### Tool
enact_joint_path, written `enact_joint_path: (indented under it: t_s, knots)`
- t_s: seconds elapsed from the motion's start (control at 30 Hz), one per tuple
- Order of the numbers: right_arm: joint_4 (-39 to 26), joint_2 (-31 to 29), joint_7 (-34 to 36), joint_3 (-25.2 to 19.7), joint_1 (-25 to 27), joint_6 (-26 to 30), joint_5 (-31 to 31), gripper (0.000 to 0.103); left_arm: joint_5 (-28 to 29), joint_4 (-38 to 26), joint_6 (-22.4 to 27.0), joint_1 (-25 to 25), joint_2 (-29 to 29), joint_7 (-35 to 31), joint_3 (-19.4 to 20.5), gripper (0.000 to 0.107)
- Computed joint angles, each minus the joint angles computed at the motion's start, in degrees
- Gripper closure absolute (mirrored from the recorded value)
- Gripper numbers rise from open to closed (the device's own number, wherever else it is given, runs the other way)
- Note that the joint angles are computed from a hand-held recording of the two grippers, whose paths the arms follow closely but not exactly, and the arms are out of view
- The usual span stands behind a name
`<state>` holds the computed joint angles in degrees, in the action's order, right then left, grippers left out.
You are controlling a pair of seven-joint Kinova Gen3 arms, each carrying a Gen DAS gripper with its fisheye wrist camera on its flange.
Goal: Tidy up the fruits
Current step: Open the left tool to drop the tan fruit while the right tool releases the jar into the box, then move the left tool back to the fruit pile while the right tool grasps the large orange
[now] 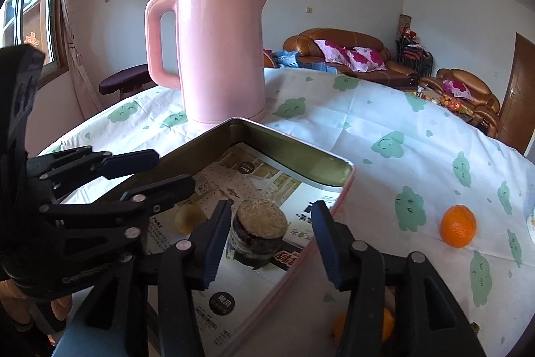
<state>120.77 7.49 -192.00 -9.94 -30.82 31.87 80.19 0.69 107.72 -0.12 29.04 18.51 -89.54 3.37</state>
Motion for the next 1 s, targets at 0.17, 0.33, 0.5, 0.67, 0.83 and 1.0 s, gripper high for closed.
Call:
enact_joint_path:
  t_s: [0.17, 0.33, 0.5, 0.67, 0.83, 1.0]
  knots:
    - [2.4, -2.7, -3.4, -0.6, 0.4, 0.4, 2.0, 0.04, 2.3, 4.2, -5.1, 2.1, -2.2, 1.9, -2.4, 0.033]
    - [6.3, -6.9, -4.8, -3.0, -0.7, 6.3, 1.0, 0.04, 5.3, 9.2, -11.3, 1.8, -4.7, -0.5, -0.2, 0.011]
    - [12.6, -12.9, -7.0, -6.4, -1.9, 14.1, -3.3, 0.04, 5.1, 11.5, -14.0, -0.3, -5.5, -1.3, 5.0, 0.011]
    - [17.4, -18.9, -9.5, -9.1, -1.5, 17.7, -9.9, 0.041, 4.4, 11.6, -14.6, 1.3, -5.3, -2.7, 7.5, 0.012]
    - [19.9, -21.8, -10.2, -9.9, 0.2, 14.0, -13.0, 0.041, 6.2, 9.2, -10.9, 6.9, -4.3, -7.9, 6.3, 0.023]
    - [21.3, -21.7, -11.5, -10.0, 2.4, 9.3, -12.2, 0.045, 9.3, 4.8, -4.5, 15.8, -1.9, -12.5, -0.5, 0.046]
